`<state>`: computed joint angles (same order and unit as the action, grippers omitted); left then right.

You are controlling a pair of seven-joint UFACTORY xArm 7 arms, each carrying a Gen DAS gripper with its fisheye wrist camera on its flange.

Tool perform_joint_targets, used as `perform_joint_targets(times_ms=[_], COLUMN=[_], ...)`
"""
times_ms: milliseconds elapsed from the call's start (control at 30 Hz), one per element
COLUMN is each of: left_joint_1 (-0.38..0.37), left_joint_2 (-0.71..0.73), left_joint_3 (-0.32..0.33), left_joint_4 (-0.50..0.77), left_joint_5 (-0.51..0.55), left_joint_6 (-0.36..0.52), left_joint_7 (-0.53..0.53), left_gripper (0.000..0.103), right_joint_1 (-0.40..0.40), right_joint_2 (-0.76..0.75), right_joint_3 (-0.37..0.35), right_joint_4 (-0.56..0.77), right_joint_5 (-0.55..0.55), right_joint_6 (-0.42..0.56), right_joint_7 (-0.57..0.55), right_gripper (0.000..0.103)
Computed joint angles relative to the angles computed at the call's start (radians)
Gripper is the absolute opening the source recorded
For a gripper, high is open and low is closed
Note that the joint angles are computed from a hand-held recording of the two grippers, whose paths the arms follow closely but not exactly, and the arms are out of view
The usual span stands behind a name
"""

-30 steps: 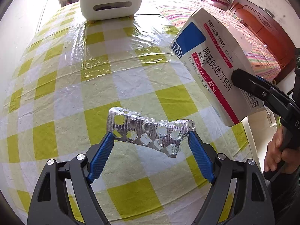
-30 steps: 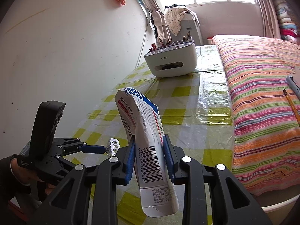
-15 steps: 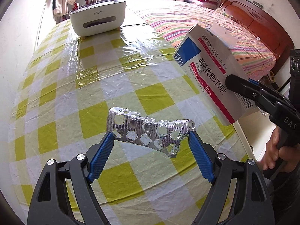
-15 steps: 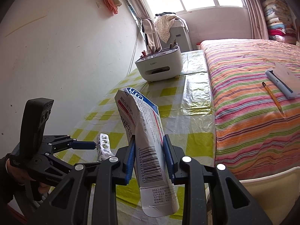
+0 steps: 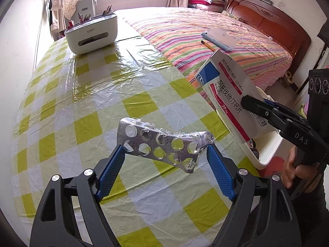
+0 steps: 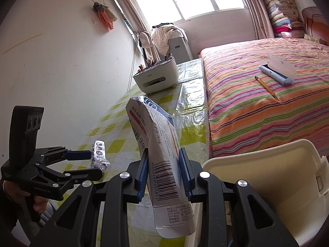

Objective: Collect trash
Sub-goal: 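Carry the medicine box into the cream bin and open the right gripper while the left carries the blister pack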

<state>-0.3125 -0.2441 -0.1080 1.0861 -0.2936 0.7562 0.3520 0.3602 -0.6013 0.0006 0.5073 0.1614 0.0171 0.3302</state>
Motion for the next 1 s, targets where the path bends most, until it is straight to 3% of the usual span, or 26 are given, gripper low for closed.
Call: perform_joint_targets(times_ms=[400,667,1000], left_joint_1=[-0.066,-0.123,-0.190], left_joint_2=[-0.125,-0.152,-0.179], left_joint_3=[-0.002,-0.036,-0.068], left_joint_4=[-0.128,-0.195,-0.217], left_joint_5=[-0.079,-0.087,-0.085], left_joint_6=[-0.011,-0.053,-0.106], left_joint_7=[0.011,-0.028,-0.080], left_gripper=[0.080,0.080,0.080], right_joint_1=[-0.178,-0.353,-0.383], right_joint_2=[-0.199,-0.336,-0.452], right_joint_3=[0.143,0.278,0.228], right_joint_4=[-0.147,-0.195,-0.259], right_joint_5=[-0.037,-0.120,-0.171], right_joint_6=[-0.009,0.061,0.101], right_joint_7=[0.180,0.336,0.401], right_gripper=[0.028,0.028,0.028])
